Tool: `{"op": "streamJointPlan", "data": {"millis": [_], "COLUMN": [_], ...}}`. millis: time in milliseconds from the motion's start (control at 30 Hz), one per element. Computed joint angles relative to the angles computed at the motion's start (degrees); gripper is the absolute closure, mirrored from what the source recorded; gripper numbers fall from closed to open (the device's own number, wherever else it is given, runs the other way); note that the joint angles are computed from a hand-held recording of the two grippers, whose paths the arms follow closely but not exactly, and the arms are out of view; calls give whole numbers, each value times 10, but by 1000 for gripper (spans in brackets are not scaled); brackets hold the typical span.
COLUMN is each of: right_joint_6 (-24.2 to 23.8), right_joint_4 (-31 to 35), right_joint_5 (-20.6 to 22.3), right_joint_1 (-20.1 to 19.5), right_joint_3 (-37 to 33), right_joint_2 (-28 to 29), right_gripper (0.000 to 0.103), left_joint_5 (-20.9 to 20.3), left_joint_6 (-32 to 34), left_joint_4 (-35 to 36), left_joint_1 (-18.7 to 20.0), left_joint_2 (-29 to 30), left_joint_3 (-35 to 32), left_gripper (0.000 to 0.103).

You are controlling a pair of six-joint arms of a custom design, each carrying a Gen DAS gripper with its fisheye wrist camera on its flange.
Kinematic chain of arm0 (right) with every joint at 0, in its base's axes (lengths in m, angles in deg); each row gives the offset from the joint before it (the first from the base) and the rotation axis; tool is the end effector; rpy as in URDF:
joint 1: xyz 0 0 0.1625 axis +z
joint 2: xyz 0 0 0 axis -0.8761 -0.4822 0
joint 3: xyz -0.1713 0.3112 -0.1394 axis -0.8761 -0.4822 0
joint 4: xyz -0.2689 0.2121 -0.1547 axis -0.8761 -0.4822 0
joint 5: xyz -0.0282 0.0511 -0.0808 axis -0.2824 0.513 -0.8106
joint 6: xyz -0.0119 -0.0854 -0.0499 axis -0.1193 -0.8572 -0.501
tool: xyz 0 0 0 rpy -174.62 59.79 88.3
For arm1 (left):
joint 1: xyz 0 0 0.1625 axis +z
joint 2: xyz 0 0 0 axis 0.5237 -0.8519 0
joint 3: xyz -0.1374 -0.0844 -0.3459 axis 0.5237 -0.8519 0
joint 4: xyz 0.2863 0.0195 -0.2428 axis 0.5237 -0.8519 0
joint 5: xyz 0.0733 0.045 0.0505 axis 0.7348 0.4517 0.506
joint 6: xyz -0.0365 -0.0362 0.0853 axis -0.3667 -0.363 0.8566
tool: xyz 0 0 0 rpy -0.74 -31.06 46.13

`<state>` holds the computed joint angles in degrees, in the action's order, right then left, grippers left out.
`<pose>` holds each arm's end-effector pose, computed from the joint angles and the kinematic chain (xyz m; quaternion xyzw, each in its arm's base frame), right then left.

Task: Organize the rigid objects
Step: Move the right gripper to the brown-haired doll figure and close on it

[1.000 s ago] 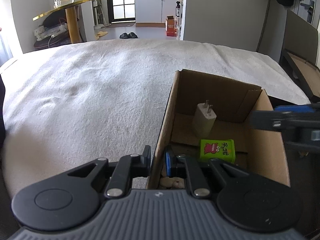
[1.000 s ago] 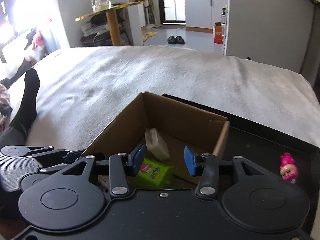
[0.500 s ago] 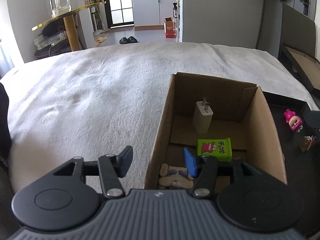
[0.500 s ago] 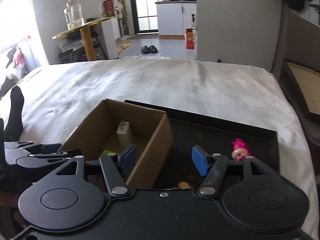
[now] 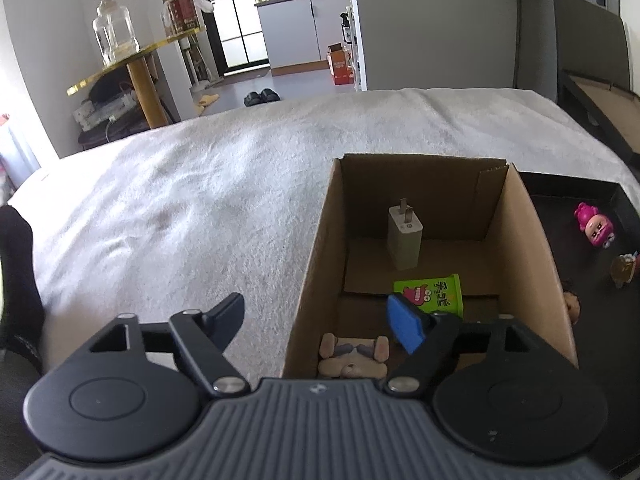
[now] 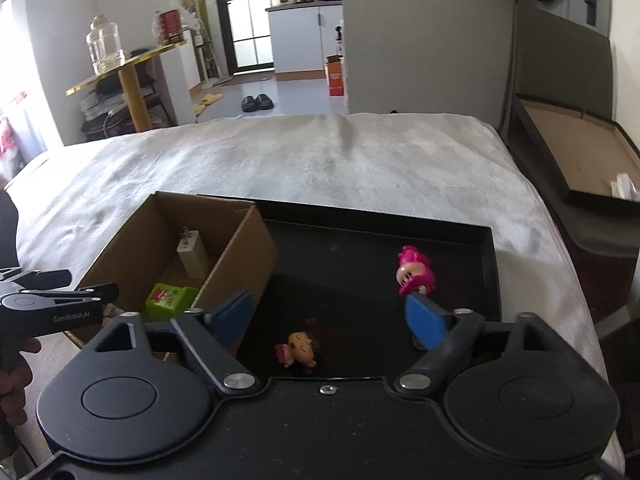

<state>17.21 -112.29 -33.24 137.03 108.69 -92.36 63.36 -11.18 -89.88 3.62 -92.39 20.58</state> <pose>-0.0023 -0.5404 0.2782 0.3231 -0.8764 0.2835 0.2172 -0.3027 -0.4913 -0.0765 0.0093 0.7825 -0.3909 0.4846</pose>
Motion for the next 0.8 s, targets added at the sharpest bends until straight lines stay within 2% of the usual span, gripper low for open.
{"op": "streamJointPlan", "data": {"millis": [467, 800], "right_joint_6": [16, 14], "right_joint_4": [32, 70], "right_joint_5": [6, 4], "right_joint_1": [-33, -38], "right_joint_3": [-13, -40], "right_joint_2": [24, 61], "right_gripper": [15, 21], "left_joint_5": [-9, -15], "left_joint_6": [-15, 12], "left_joint_4": [51, 43], "left_joint_1": [4, 8], "left_joint_2": [11, 21], "left_joint_3": [-36, -52], "left_gripper": [16, 16]}}
